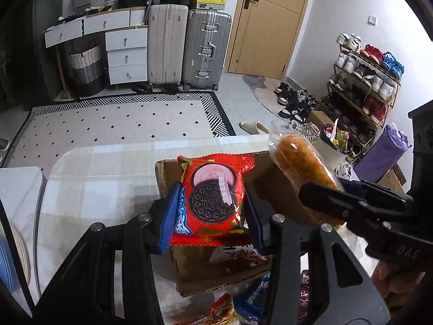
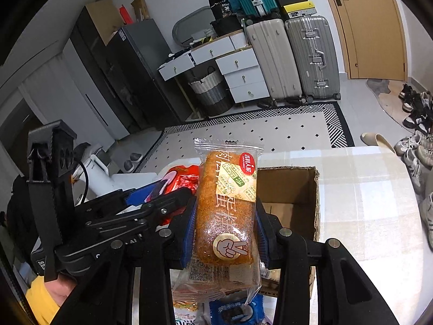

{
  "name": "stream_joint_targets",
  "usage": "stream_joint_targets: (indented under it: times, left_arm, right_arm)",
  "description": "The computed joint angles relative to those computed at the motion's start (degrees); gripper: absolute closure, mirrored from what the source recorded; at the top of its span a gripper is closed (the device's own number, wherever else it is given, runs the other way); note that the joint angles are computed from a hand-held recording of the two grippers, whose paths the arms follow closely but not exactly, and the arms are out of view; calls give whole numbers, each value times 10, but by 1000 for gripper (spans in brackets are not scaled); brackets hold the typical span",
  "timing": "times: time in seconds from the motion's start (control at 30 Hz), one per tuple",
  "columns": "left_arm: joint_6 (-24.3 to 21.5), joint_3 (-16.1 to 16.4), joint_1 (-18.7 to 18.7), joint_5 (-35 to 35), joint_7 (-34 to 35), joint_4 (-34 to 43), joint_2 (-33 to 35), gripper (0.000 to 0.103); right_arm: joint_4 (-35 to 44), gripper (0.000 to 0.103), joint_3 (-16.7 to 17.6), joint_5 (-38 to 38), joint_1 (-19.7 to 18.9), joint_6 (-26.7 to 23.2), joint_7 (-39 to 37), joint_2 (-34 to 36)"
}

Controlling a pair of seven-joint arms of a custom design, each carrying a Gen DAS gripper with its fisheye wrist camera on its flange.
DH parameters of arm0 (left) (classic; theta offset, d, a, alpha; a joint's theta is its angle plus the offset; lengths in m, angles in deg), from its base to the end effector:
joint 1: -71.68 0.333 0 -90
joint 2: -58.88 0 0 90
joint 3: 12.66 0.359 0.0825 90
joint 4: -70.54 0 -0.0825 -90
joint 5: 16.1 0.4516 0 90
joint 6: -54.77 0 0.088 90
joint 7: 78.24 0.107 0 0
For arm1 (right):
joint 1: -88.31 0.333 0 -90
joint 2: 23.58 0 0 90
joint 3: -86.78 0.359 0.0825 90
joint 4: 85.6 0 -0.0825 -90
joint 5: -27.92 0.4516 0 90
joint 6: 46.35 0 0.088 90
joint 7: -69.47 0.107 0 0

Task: Organize snacks
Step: 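Carry Oreo pack and bread roll over the cardboard box with both tools, then release Oreo pack and bread roll into the box and withdraw both tools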

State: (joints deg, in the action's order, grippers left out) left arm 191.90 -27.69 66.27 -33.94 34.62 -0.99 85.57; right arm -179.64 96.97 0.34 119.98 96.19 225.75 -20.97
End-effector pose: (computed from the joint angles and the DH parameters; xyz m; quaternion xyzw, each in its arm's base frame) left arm 0.7910 -0.2385 0.6160 -0.4584 0.8023 -0.3659 0.1110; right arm 0.5180 0.4628 0.7062 -0.5823 0.6896 -0.1414 0.4068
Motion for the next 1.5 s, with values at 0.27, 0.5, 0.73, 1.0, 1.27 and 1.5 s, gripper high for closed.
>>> stream_joint_targets:
  times: [0.27,0.5,0.73,1.0,1.27,1.5]
  left_arm:
    - [-16,4,-19,30,-16,30,30,61]
    - [-12,0,-17,33,-13,25,31,61]
    - [7,-1,-5,18,3,-37,-7,61]
    - [21,0,6,-9,25,-100,-57,61]
    - [30,4,15,-57,60,-178,-135,57]
    - [49,22,8,-129,113,-267,-236,43]
  right_arm:
    - [8,65,-2,9,-1,-18,-4,10]
    - [28,65,-6,38,3,-51,-33,33]
    - [9,58,-12,34,6,-39,-16,23]
    - [-3,58,-2,17,9,-39,-5,1]
    - [-27,56,22,-27,10,-48,35,-45]
    - [-25,47,56,-84,10,-77,68,-83]
